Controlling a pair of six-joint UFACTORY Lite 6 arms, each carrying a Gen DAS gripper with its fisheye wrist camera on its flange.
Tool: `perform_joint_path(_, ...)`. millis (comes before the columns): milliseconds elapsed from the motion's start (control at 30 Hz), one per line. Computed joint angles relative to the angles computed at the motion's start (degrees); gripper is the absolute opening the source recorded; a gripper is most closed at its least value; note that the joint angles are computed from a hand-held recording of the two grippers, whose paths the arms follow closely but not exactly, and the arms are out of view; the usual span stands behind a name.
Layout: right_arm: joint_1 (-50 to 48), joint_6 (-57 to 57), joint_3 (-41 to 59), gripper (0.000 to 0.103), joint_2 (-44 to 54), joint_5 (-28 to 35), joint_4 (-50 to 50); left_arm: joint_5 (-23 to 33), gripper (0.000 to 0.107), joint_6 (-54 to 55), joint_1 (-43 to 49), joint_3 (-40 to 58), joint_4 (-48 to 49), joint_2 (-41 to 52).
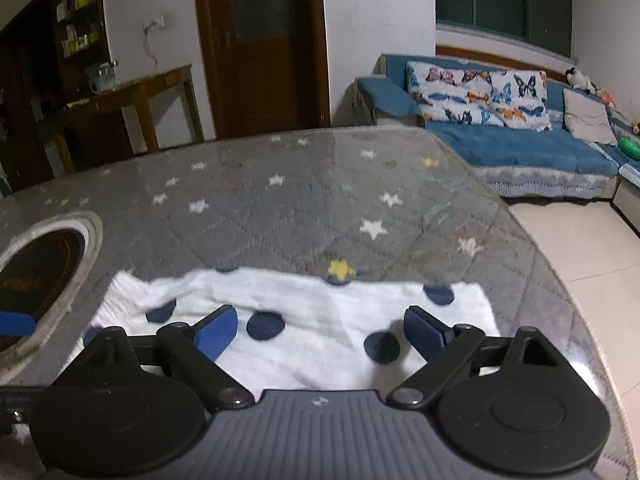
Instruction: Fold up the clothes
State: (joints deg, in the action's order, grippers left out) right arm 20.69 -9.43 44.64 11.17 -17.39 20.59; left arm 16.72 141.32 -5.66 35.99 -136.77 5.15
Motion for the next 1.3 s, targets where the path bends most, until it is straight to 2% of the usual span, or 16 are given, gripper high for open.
perform_joint_path(333, 0.3, -4.7, 6.7, 0.091, 6.8, 1.4, 5.5, -0.4, 0.103, -3.2, 0.9, -0.8, 3.4, -1.0)
perform_joint_path(500, 1.0, -6.7, 3.8, 0.092, 2.5, 0.6, 7.7, -0.7, 0.103, -0.9, 0.6, -1.5, 1.3, -1.9)
perform_joint_path(600, 1.6, -7.6, 1.0, 0.096, -0.6, 0.3, 8.4, 0.0, 0.103, -0.8, 0.6, -2.0, 1.5, -2.0)
perform_joint_path(767, 2.3, -6.3, -3.4, 0.098, -4.1, -0.4, 7.4, 0.3, 0.103, 1.1, -0.4, -3.7, 0.2, -3.3)
perform_joint_path(933, 2.6, -0.3, -4.5, 0.099, -2.6, -1.2, 3.9, 0.3, 0.103, 3.4, -1.0, -5.6, -1.9, -4.7)
perform_joint_path(1133, 3.9, -3.9, -6.4, 0.100, -4.6, -2.5, 7.7, 0.5, 0.103, 3.2, -0.1, -7.0, -1.0, -6.0)
perform_joint_path(1300, 7.8, -9.8, -11.6, 0.103, -9.0, -5.5, 15.6, 1.5, 0.103, 0.8, 1.2, -8.5, 1.9, -7.3)
